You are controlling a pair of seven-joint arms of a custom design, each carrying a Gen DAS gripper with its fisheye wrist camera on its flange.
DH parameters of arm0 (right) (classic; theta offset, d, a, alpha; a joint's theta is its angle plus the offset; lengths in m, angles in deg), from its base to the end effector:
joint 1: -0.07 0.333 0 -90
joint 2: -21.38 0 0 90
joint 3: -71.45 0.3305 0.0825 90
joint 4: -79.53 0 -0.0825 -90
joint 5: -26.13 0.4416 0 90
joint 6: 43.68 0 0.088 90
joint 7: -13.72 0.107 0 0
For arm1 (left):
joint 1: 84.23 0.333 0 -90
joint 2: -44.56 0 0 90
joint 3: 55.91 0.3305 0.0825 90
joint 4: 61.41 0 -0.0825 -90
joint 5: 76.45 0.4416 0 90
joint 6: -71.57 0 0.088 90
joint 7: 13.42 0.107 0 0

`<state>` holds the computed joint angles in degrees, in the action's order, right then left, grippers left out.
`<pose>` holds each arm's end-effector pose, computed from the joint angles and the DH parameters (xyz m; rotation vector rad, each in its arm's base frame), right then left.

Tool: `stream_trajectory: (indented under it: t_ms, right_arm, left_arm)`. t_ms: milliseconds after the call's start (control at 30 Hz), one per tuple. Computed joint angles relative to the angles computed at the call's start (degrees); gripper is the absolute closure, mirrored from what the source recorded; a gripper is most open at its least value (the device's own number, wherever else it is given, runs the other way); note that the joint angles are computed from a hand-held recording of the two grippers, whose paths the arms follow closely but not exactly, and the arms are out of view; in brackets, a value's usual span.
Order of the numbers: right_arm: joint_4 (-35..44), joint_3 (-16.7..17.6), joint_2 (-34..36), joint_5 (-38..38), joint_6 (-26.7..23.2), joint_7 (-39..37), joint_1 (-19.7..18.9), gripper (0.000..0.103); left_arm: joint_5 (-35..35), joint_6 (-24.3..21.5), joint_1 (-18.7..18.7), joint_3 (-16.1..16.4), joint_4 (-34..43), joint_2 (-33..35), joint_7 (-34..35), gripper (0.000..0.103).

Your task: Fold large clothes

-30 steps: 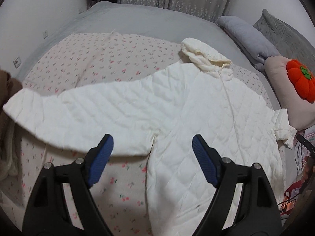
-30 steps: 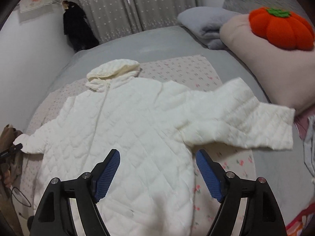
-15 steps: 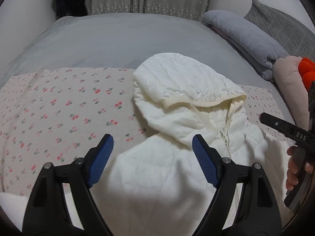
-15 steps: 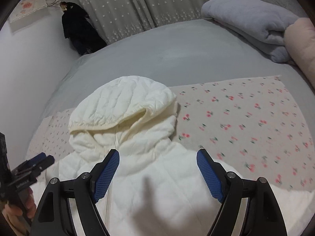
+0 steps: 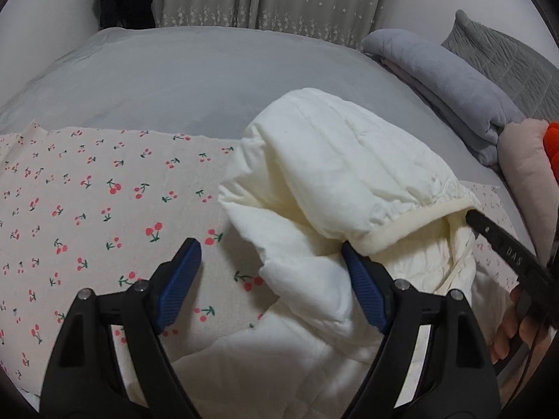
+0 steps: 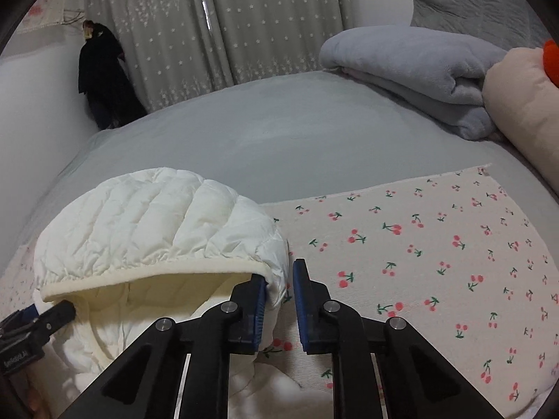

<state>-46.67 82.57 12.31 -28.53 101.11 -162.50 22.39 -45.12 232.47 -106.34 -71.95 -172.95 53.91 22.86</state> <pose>0.4827 0.3326 0.4846 -1.3552 1.9853 -0.7264 0.5309 -0.4383 0.4637 -1.7336 2.0394 -0.9762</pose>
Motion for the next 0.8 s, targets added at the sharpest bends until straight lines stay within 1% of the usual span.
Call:
stream_trajectory:
  t_ms: [33,67,100,133,167,200,267,367,433,467,500,533,567,600,633,667,700,733,767,800]
  right_arm:
    - [0.2,0.1,0.1,-0.4,0.4,-0.9,0.1,0.089]
    - [0.8,0.4,0.4,-0.7,-0.6,-2.2,0.4,0.089]
    - [1.4,0.8,0.8,-1.3,-1.9,-2.6,0.7,0.089]
    - [2.1,1.0,1.5,-2.1,-2.5,-2.4,0.8,0.089]
    - [2.3,1.0,1.5,-2.7,-3.1,-1.9,1.0,0.089]
    - [2.3,1.0,1.4,-3.3,-3.4,-1.1,1.1,0.089]
    - [1.9,0.6,1.3,-4.2,-2.9,0.2,1.0,0.089]
    - [1.3,0.4,0.8,-4.7,-2.5,1.2,0.9,0.089]
    - [1.1,0.4,0.7,-5.4,-2.6,1.7,0.9,0.089]
    - [1.1,0.6,0.5,-5.9,-3.1,2.2,0.8,0.089]
    - [1.1,1.0,0.3,-6.4,-4.1,2.7,1.0,0.089]
    - [1.2,1.3,0.0,-6.9,-6.0,3.2,1.1,0.089]
    - [1.2,1.6,-0.3,-7.3,-7.3,3.5,1.2,0.089]
    - [1.3,1.8,-0.5,-7.5,-8.8,3.4,1.4,0.089]
    - [1.8,2.1,-0.3,-7.4,-11.0,2.7,1.7,0.089]
    - [2.7,2.4,0.2,-6.9,-13.7,1.5,2.0,0.089]
    - [3.4,2.4,0.8,-6.2,-15.5,0.5,2.3,0.089]
    - [4.3,2.2,1.8,-4.6,-16.5,-1.2,2.7,0.089]
    - [5.0,1.8,2.9,-2.9,-16.3,-3.5,3.0,0.089]
    - [5.9,1.0,4.4,0.0,-15.5,-7.1,3.2,0.089]
  left_arm:
    - [-6.6,3.7,2.5,-2.8,-1.1,-0.1,5.2,0.02]
    - [-11.6,6.7,4.3,-5.2,-1.9,0.0,9.8,0.02]
    - [-12.5,7.4,4.1,-5.6,-2.0,-0.1,11.8,0.02]
    - [-9.5,5.6,2.1,-4.0,-1.3,-0.2,10.6,0.018]
    - [-2.4,2.6,-1.8,-0.4,0.2,0.0,5.8,0.016]
    - [4.6,-0.7,-3.9,1.2,1.8,0.5,0.4,0.016]
    - [9.2,-5.9,-5.2,1.9,4.3,1.8,-4.9,0.016]
    - [13.1,-8.1,-5.7,2.6,6.0,2.8,-12.3,0.016]
    - [18.0,-9.5,-6.4,3.5,6.6,2.7,-18.5,0.016]
    - [20.9,-10.5,-6.8,3.8,6.4,2.0,-21.9,0.018]
    - [24.6,-12.1,-7.3,4.2,5.9,0.9,-26.1,0.029]
    - [27.3,-13.5,-7.2,4.1,5.1,-0.3,-28.8,0.045]
    - [28.3,-12.6,-6.3,3.7,3.6,-1.8,-29.3,0.051]
    - [28.7,-11.9,-5.4,3.3,2.3,-2.9,-28.4,0.066]
    - [29.2,-13.0,-4.8,2.7,1.9,-3.5,-26.3,0.078]
    - [29.2,-14.5,-4.4,2.1,1.7,-3.5,-24.2,0.08]
    - [28.6,-15.8,-3.9,1.7,2.0,-2.8,-22.0,0.083]
    - [28.1,-16.7,-3.5,1.6,2.2,-1.8,-21.0,0.084]
    - [27.0,-18.3,-3.3,1.5,3.4,0.0,-19.5,0.083]
    - [23.0,-18.6,-2.6,1.7,3.8,1.2,-16.5,0.083]
